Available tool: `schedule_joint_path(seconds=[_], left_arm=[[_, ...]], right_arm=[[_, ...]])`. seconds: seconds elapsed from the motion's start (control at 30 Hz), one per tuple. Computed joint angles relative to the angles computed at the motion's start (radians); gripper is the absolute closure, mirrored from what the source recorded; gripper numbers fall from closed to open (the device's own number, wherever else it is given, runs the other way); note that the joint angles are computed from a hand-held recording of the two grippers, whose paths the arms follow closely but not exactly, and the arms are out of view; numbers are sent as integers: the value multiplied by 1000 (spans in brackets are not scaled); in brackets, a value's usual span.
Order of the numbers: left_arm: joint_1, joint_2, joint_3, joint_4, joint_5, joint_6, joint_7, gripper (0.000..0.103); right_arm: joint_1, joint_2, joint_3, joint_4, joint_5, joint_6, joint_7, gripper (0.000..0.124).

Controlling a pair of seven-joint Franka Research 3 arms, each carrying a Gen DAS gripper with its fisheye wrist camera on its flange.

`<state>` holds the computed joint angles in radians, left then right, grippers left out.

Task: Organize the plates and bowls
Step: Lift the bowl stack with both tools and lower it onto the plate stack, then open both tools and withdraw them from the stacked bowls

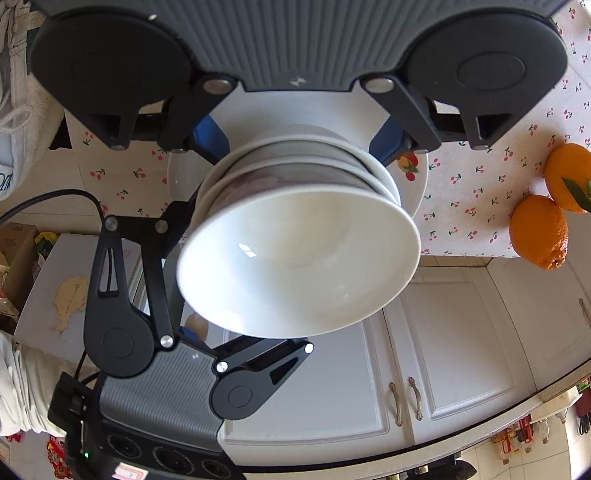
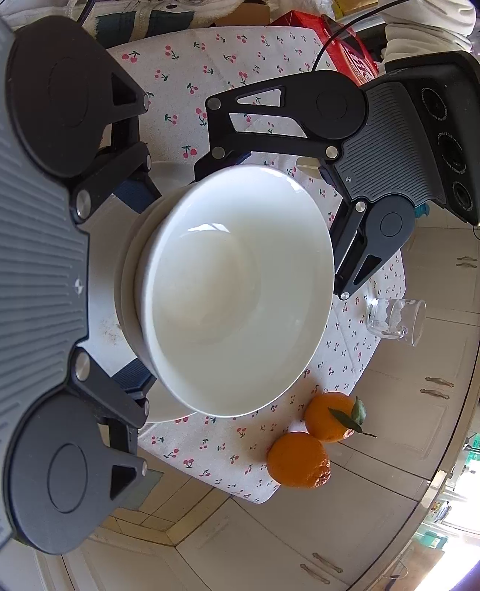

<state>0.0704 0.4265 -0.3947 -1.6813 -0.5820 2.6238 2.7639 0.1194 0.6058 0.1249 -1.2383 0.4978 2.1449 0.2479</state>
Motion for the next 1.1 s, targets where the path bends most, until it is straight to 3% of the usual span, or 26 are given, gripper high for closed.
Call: schedule_joint_path(seconds=[0.43,0.67,0.83,0.93,1.03,1.1], left_arm=[[0,26,-2,27,22,-19,-30,21],[2,21,-9,11,25,10,-19,20],[16,2,-36,-43,-9,102,19,8],[27,-26,-49,-87,-49,148,9,8],[46,-82,-84,-178,-125,267,39,7],[74,-126,-137,-244,-227,370,83,4]], right_arm=[[-1,30,-4,39,-16,-24,36,37],[-3,26,0,27,-12,-11,32,37],[-1,9,-1,-6,-2,17,42,36],[-3,-13,0,-40,10,40,51,28],[-3,-77,0,-134,31,107,48,23],[0,-138,-4,-220,51,167,58,23]])
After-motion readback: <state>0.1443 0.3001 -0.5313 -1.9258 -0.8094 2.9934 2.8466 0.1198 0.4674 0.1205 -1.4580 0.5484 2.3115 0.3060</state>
